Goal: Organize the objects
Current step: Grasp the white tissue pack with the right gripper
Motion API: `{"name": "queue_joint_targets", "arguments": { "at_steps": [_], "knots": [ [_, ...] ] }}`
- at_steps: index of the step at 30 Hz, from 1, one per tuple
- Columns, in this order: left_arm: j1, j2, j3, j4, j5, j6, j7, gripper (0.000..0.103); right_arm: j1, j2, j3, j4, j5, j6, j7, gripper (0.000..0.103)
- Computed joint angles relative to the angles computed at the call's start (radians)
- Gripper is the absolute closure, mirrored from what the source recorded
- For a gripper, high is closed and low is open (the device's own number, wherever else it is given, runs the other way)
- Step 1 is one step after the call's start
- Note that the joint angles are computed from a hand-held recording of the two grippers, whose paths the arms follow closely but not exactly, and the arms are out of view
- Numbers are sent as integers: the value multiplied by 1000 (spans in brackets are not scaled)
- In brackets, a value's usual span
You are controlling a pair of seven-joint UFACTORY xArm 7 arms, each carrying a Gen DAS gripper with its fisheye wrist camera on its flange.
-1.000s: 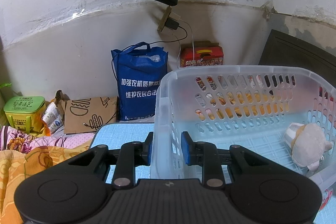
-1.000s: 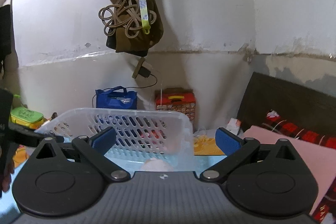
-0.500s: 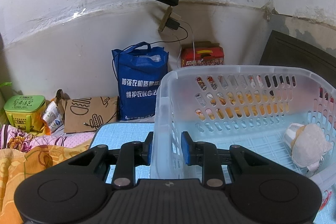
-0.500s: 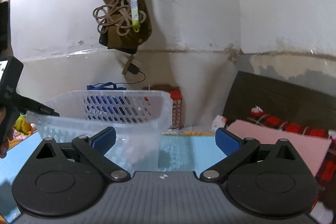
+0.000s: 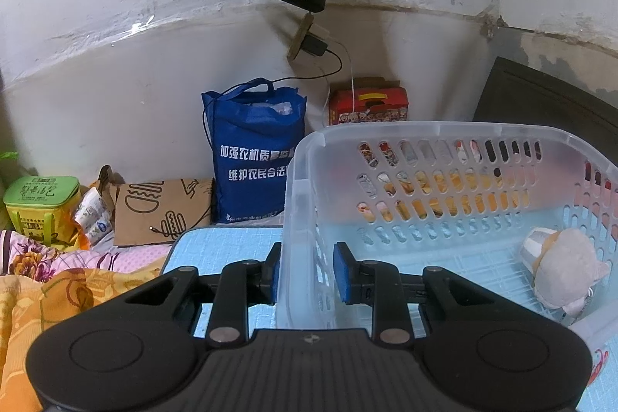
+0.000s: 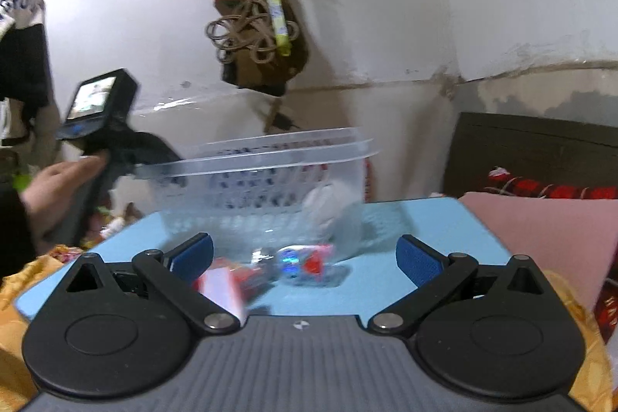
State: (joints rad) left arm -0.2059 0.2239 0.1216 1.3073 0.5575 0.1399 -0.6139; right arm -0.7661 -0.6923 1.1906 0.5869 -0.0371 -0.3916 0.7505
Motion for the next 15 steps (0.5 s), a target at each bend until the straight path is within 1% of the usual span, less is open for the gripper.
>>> {"name": "queue_joint_targets", "arguments": {
  "at_steps": [2,4,6,7,8,10,12,15],
  "knots": [
    [-3,1,3,2,5,1,-3,72,-5,-22,19,-6,4,-12,4,0],
    [0,1,0,2,-1,2,1,72,-19,-27,44,0,-11,-3,3,0],
    [5,2,-5,4,-12,4,8,72,-12,24,47,-2,-47,-16,-9,8],
    [4,1,-5,3,-13,4,8,72,-5,40,46,-3,-54,-11,-15,16],
    [6,1,-7,3,-16,3,12,72,4,63,40,-3,-64,-6,-25,21],
    [11,1,-11,1,-27,0,22,72,11,92,40,-6,-64,-5,-40,25],
    [12,3,-13,3,-38,-1,29,72,20,128,44,-10,-65,-6,-58,35],
    [10,4,-8,-1,-40,-12,36,72,14,197,64,2,-71,9,-101,56]
  ]
}}
